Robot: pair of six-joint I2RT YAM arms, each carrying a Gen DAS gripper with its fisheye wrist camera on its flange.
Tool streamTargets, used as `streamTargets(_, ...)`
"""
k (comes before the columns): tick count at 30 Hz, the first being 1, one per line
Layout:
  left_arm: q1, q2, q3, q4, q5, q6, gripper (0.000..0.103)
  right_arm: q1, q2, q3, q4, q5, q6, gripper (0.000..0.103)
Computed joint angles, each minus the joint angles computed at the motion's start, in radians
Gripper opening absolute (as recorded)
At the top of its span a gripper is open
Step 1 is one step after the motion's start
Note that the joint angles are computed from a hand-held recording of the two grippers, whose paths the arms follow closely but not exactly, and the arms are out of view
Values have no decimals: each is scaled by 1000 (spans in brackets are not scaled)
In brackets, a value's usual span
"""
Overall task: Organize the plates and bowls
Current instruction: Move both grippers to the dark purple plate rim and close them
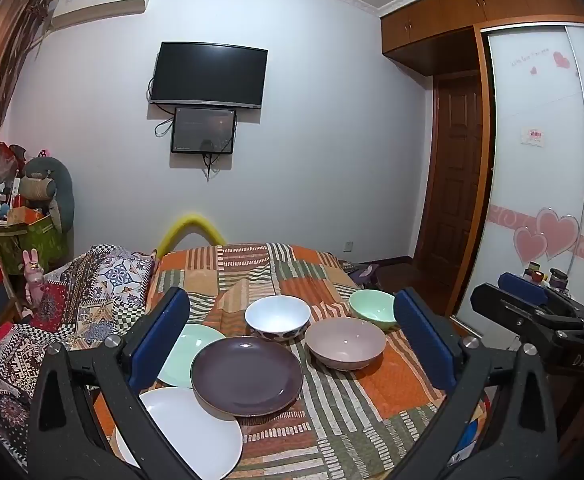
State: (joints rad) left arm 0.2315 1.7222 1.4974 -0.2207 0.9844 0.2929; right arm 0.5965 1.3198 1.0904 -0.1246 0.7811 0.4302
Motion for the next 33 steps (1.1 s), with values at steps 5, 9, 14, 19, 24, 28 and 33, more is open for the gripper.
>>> streamTargets(5,-7,16,-3,-16,8,57,103,-16,11,-14,14,-26,10,103)
streamTargets(9,-25,48,13,-35,-19,89,103,-28,30,-21,15,-48,17,103)
streamTargets(14,-45,145,104,-96,-75,94,103,-51,81,-4,-7,-79,39,103)
streamTargets(19,-53,279,242,-160,-133,89,101,-99,153,52,-58,-129,62,103)
streamTargets(24,-75,399,359,-183,-229,118,94,-153,221,76,-60,-221,79,95)
streamTargets(28,-82,541,550,-306,-262,151,87,-186,288,116,-74,-292,75,84)
streamTargets(33,-91,783,920,-500,-306,168,80,-227,377,177,-93,-383,64,69)
